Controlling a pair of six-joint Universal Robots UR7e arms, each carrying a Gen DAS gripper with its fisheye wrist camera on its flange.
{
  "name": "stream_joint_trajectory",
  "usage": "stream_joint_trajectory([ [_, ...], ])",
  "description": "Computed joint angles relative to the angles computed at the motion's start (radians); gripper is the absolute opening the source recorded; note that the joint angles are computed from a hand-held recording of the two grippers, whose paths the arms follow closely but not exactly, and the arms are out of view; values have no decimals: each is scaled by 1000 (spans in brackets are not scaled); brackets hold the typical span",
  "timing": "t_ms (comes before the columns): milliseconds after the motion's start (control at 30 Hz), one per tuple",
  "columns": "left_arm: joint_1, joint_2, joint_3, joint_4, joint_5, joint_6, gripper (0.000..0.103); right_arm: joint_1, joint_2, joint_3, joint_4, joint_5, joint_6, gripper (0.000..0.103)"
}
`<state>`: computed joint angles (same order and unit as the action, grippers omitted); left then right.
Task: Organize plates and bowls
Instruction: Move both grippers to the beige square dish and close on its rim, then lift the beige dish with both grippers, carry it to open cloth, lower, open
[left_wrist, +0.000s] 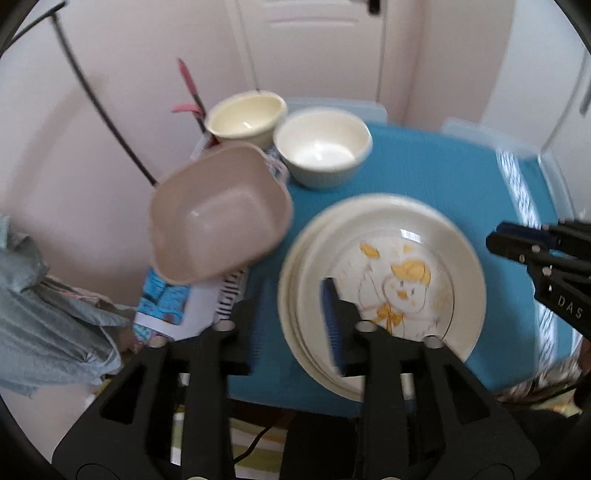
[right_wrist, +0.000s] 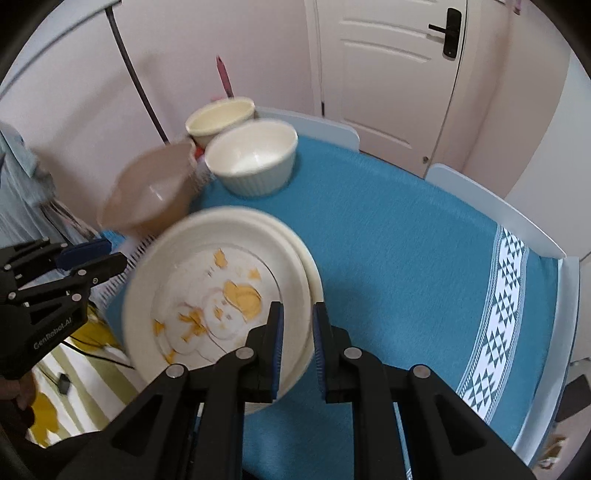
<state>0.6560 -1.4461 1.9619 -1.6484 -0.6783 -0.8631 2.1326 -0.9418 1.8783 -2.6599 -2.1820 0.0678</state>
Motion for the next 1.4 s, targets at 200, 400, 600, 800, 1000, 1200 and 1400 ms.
stream_joint_trajectory([
  [200, -34, -69, -36, 115, 135, -120, 103, 0, -3, -23, -128, 133, -81, 103],
  [400, 28, -148, -50, 102, 126, -143, 103, 28, 72, -162, -12, 141, -134, 103],
  [600, 149, -195, -39, -79, 9, -6, 102, 44, 190, -309, 69, 147, -149, 103],
  [800, 282, -163, -53, -214, -128, 134, 90, 5, 302, -442, 210, 207, -42, 103],
  [1000, 387, -83, -84, -279, -231, 265, 72, -28, 395, -533, 304, 247, 40, 72],
  [1200, 452, -21, -115, -302, -270, 343, 53, -44, 455, -592, 351, 238, 81, 55],
  [1400, 482, 15, -155, -281, -271, 375, 22, -53, 497, -645, 387, 236, 99, 29],
])
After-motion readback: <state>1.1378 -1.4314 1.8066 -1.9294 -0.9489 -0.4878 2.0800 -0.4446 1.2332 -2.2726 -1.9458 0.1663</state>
